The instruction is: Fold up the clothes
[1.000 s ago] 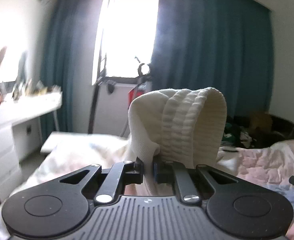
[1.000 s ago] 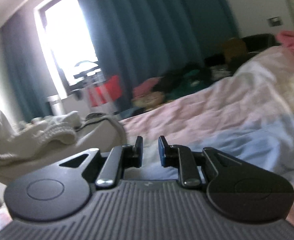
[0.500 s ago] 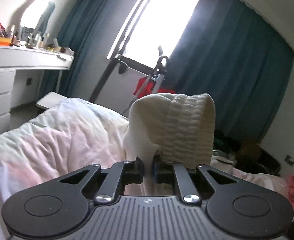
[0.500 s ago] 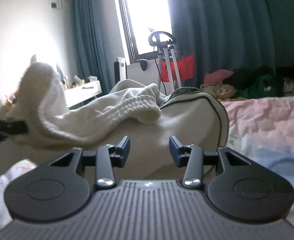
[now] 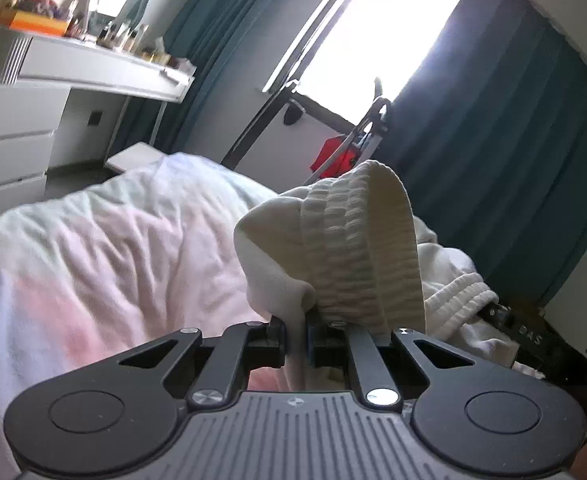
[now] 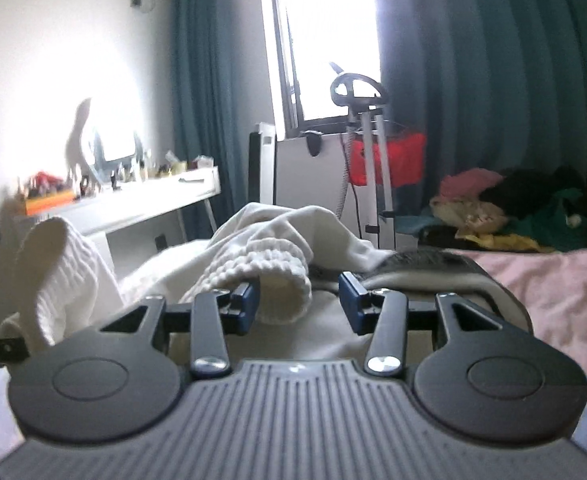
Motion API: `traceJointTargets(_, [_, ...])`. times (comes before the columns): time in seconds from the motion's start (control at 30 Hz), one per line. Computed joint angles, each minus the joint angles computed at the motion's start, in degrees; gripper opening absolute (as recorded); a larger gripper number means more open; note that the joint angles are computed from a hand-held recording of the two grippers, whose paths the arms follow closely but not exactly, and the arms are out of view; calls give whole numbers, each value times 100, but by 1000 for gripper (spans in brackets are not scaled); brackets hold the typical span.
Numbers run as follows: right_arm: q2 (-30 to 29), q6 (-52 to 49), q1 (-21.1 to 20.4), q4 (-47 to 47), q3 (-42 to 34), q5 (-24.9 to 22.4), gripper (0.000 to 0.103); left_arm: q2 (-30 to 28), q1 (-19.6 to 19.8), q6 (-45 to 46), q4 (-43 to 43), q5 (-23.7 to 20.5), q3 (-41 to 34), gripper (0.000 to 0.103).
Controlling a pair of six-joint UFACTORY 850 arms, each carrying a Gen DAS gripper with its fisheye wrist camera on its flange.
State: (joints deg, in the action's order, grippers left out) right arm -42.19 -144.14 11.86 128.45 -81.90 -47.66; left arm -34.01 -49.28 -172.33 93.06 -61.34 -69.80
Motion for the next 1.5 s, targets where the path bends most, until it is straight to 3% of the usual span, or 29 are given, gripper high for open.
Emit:
traceJointTargets(0.1, [-88,-44,160,-298,-330,452,45,-14,18,-49,-39,40,37,10])
traceJointTargets(0.17, [-64,58,219,-490,-413,670,24,-22,48,-90,-57,91,53,10])
traceJointTargets(0.23, [-16,138,268,-645,-454,849,10,-5,50,-148,-58,107,84,10])
traceJointTargets(0.4, [758,-350,116,-248,453,546,10,56,34,-316,209,218,174,11])
traceJointTargets(0.53, [1628,-649,-254,-244,1622,145,10,199,24,-739,747,616,341,13])
traceJointTargets(0.67, [2220,-361,-765,-649,2594,-40,10,295,-49,-314,472,1156,294,15])
traceJointTargets(0.83, [2308,327,-1058,-973,2977,287,10,370,-27,492,-175,2165,181,16])
traceJointTargets(1.0, [2163,599,-1040,-857,2928,459,10,337,-87,1335,-875,2382,83,20])
traceJointTargets(1.37, [1970,1156,-1211,-1081,2785,70,10,471,-399,3142,-2564,2139,-46,54])
traceJointTargets(1.5, [1929,1437,-1292,-1313,2718,-102,10,615,-635,3674,-3021,1923,-64,73])
